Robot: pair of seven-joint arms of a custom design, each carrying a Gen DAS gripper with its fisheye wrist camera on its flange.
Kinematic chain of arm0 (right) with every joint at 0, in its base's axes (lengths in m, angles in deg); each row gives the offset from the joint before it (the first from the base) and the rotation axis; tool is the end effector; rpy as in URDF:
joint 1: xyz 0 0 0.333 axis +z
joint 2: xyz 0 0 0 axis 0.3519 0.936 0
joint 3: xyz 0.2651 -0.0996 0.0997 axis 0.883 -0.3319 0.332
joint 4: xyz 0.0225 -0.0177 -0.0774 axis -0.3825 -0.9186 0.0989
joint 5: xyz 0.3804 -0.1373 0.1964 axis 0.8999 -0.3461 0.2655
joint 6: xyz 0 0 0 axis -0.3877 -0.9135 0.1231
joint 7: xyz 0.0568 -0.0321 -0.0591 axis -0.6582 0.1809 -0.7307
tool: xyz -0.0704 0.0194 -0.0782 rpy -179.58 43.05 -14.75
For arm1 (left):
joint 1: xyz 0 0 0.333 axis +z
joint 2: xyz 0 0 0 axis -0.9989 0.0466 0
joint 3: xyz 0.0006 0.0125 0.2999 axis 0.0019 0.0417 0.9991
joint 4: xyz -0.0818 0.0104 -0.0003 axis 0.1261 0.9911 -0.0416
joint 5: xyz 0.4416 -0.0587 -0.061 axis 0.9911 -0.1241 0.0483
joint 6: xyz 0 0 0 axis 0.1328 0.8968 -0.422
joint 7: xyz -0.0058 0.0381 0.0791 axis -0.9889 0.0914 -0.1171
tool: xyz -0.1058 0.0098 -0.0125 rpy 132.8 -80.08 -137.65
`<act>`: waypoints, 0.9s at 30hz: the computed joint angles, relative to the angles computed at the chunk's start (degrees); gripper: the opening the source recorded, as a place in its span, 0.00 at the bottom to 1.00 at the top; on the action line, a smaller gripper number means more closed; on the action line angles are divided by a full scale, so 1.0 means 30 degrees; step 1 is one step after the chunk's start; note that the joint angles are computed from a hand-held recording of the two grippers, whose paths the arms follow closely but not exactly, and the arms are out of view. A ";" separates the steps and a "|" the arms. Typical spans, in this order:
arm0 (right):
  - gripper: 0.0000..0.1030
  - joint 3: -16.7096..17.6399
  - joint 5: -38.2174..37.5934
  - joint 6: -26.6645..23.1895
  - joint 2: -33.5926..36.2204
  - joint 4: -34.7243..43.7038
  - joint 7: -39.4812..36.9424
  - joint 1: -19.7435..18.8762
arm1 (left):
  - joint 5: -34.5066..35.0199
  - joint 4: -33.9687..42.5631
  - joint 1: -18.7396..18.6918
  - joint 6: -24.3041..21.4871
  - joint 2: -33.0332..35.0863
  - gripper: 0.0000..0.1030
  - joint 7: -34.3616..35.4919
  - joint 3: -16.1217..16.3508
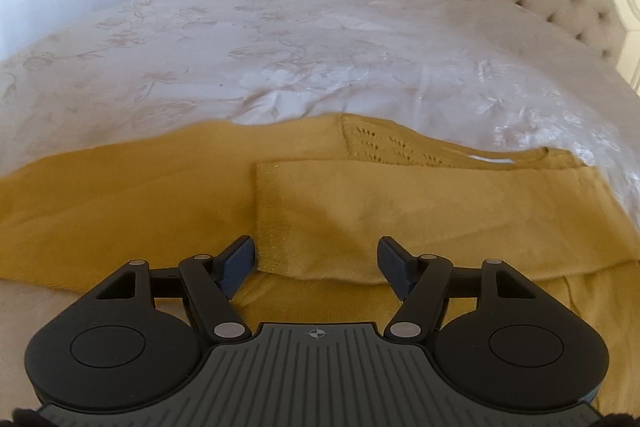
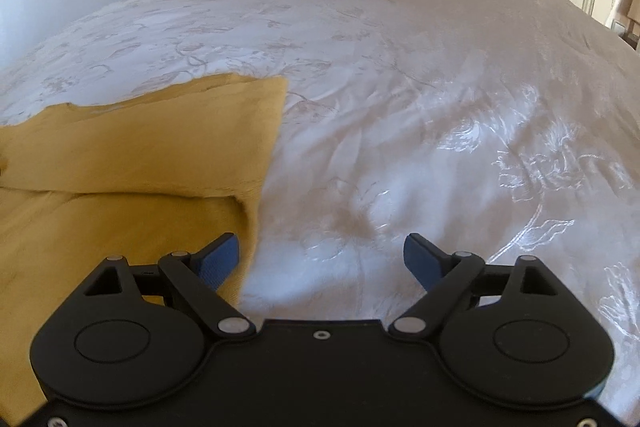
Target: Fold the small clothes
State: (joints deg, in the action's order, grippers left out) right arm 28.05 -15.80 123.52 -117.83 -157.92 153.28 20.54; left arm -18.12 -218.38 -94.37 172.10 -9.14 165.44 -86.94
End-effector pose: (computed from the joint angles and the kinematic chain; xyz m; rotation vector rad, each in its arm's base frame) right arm 0.3865 0.1487 0.4397 -1.4687 2.0257 -0.7803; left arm 0.5869 -0.0469 0.4310 -1.5471 2.0146 -0.9231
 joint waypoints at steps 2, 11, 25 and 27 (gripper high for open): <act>0.87 -0.0079 0.0193 -0.0156 -0.0114 0.0114 -0.0039 0.0335 | -0.0821 -0.0125 -0.0120 -0.0115 -0.0205 0.65 0.1105 0.0312; 0.91 0.1041 -0.0113 0.1372 0.1012 0.1593 0.0753 0.0185 | -0.2161 -0.0429 0.0803 -0.0456 -0.0920 0.84 0.2621 0.1248; 0.99 0.2644 -0.0241 0.4996 0.6140 0.5147 0.0633 -0.0626 | 0.0518 0.2177 0.4486 -0.0578 0.1693 0.95 -0.2771 0.1440; 0.99 0.2696 -0.0455 0.5047 0.6735 0.5652 0.0474 -0.0547 | 0.1238 0.2620 0.5037 -0.0415 0.2264 0.96 -0.3467 0.1138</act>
